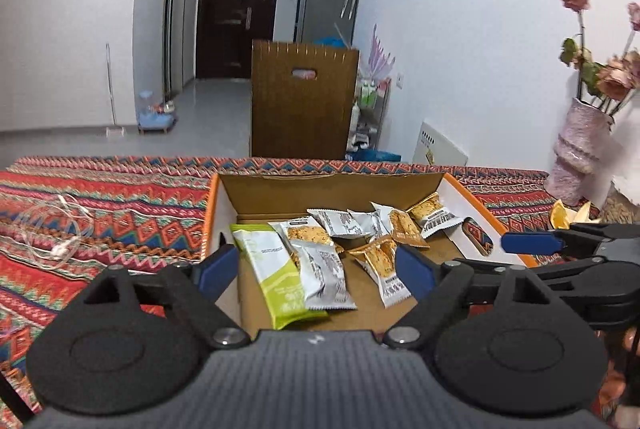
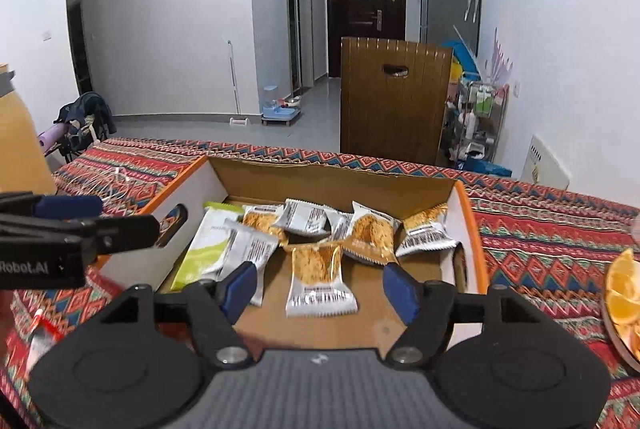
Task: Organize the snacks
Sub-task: 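Withdraw both tools from the box back over the snack pile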
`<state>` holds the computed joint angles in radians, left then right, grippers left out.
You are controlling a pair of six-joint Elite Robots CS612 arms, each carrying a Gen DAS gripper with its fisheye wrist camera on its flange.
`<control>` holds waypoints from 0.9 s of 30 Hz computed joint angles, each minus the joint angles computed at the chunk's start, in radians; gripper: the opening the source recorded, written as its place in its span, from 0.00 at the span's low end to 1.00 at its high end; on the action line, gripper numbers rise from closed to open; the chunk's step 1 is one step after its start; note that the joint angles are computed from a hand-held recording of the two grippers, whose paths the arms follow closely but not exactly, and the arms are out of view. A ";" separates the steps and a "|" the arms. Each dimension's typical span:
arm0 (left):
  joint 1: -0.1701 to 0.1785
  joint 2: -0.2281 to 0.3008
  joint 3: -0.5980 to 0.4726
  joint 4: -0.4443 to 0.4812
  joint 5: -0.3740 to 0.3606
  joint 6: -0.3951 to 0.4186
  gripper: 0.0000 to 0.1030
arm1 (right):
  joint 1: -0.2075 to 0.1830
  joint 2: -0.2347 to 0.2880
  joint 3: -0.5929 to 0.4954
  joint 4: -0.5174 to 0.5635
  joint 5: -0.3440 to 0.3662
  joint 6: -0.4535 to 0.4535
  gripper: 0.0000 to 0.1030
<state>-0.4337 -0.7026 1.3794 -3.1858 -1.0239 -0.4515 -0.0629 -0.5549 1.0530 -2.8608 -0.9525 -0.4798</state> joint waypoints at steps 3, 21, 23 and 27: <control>-0.025 -0.025 0.058 -0.056 0.049 0.033 0.89 | -0.015 -0.040 0.082 -0.058 0.014 -0.013 0.71; -0.196 -0.126 0.368 -0.331 0.284 0.042 1.00 | -0.133 -0.236 0.524 -0.306 0.156 -0.119 0.84; -0.218 -0.135 0.401 -0.350 0.304 0.020 1.00 | -0.148 -0.252 0.566 -0.317 0.174 -0.142 0.84; -0.261 -0.152 0.463 -0.366 0.338 -0.050 1.00 | -0.175 -0.277 0.648 -0.366 0.199 -0.156 0.87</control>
